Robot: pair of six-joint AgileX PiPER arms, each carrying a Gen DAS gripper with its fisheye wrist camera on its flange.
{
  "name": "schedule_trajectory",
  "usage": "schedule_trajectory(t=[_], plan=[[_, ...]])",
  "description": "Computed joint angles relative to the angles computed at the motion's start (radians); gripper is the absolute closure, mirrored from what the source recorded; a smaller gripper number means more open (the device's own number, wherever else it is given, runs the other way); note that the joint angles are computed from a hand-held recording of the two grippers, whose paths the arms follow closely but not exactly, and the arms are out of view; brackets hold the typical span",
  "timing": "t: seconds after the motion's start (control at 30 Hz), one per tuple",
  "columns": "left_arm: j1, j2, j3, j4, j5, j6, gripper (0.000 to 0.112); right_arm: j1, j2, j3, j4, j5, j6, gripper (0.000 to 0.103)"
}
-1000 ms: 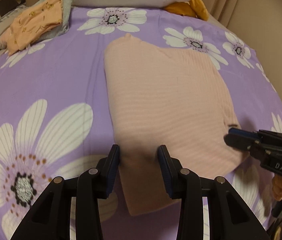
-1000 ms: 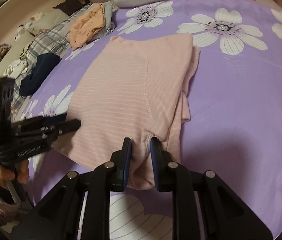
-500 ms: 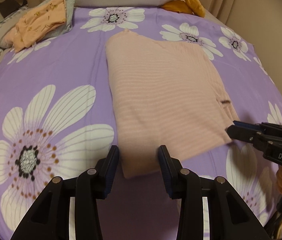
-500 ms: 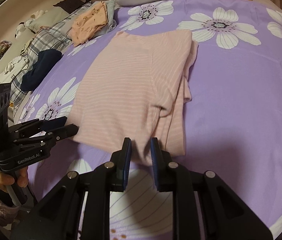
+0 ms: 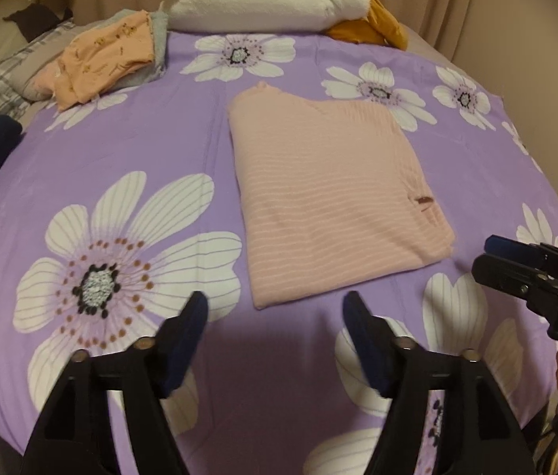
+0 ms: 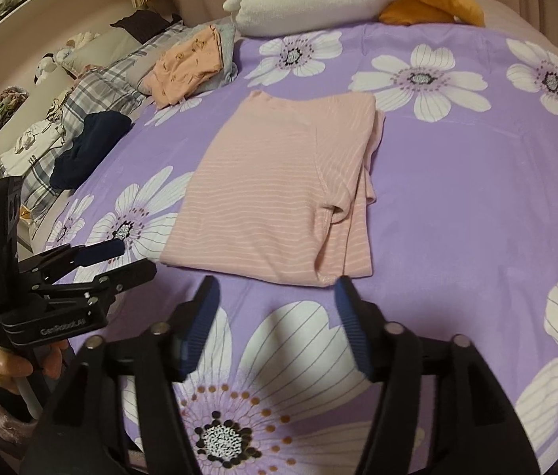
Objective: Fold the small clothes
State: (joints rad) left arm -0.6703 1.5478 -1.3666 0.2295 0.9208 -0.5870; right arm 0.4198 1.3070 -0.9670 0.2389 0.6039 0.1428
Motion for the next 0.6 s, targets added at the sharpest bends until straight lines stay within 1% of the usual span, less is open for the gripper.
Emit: schedule_trajectory(t=[0.1,0.23,0.27,0.3,0.33,0.37,0.53,0.6], plan=[[-0.012,-0.017,-0.004,0.025,0.021,-0.027,0.04,0.019,-0.017,-0.009,-0.051,0.01,0.065,0.029],[-0.032,-0.033,-0.012,0.059,0.049,-0.059,0.039,0.044,-0.039,-0.013,-0.118,0.018,0.142,0.023],[-0.038,-0.037,-0.013,0.066,0.057,-0.066,0.037,0.05,-0.044,-0.013,-0.132,0.019,0.158,0.022],[-0.044,-0.042,-0.013,0.075,0.064,-0.075,0.031,0.057,-0.051,-0.014,-0.151,0.022,0.178,0.02],[-0.051,-0.048,-0.014,0.086,0.07,-0.087,0.028,0.065,-0.056,-0.014,-0.17,0.023,0.199,0.017],[-0.057,-0.054,-0.014,0.094,0.074,-0.096,0.028,0.072,-0.063,-0.016,-0.191,0.025,0.22,0.015],[-0.08,-0.073,-0.036,0.122,0.109,-0.134,0.028,0.102,-0.094,-0.025,-0.263,0.041,0.301,0.001],[-0.086,-0.083,-0.042,0.129,0.123,-0.147,0.027,0.123,-0.11,-0.03,-0.311,0.048,0.352,0.001]])
